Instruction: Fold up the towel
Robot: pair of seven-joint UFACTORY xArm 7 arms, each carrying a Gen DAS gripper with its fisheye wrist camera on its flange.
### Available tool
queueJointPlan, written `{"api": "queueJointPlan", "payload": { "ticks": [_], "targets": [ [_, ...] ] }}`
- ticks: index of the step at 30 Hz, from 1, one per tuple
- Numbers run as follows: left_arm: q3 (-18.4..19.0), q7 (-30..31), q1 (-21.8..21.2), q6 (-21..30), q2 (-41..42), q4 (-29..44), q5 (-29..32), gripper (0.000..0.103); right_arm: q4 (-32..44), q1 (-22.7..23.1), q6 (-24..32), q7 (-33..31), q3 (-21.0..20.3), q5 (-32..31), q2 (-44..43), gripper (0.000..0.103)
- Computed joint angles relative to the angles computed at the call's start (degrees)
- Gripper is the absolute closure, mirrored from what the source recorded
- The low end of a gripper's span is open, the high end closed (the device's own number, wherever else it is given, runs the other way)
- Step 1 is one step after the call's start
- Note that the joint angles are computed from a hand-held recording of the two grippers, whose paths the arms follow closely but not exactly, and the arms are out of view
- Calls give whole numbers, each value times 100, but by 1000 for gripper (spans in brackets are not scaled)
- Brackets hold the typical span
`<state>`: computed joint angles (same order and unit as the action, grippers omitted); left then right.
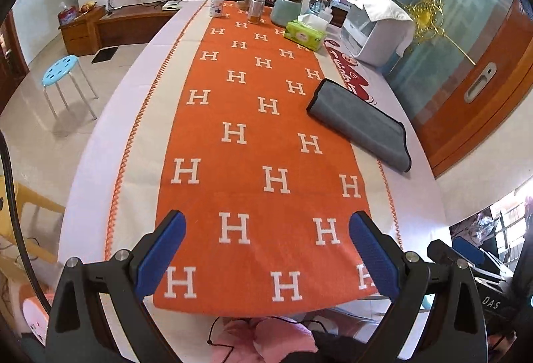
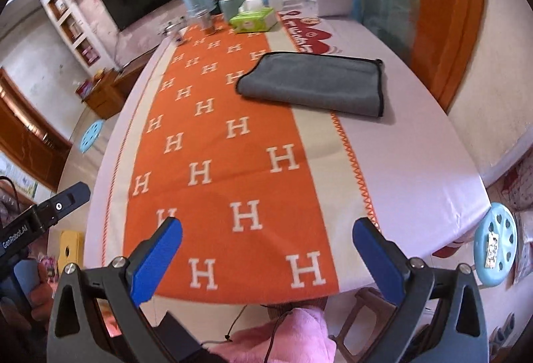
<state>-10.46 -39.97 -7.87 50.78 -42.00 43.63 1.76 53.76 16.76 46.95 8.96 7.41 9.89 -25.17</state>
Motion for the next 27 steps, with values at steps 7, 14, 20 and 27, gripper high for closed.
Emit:
{"api": "queueJointPlan", "payload": {
  "ticks": [7,14,20,27],
  "targets": [
    [-328,-500,136,472,-147,343,233,5,501,183,512,-607,-204,358,10,1],
    [-745,-891,158,766,50,807,675,2,700,129,526,-961,-263,627,-122,1],
    [-973,-1229,153,978,142,987,1006,2,485,84,290,-989,-201,585,-325,1],
    [-1041,-1516,115,1149,172,1012,1265,1,341,144,351,-1081,-233,670,-364,0]
  ]
}}
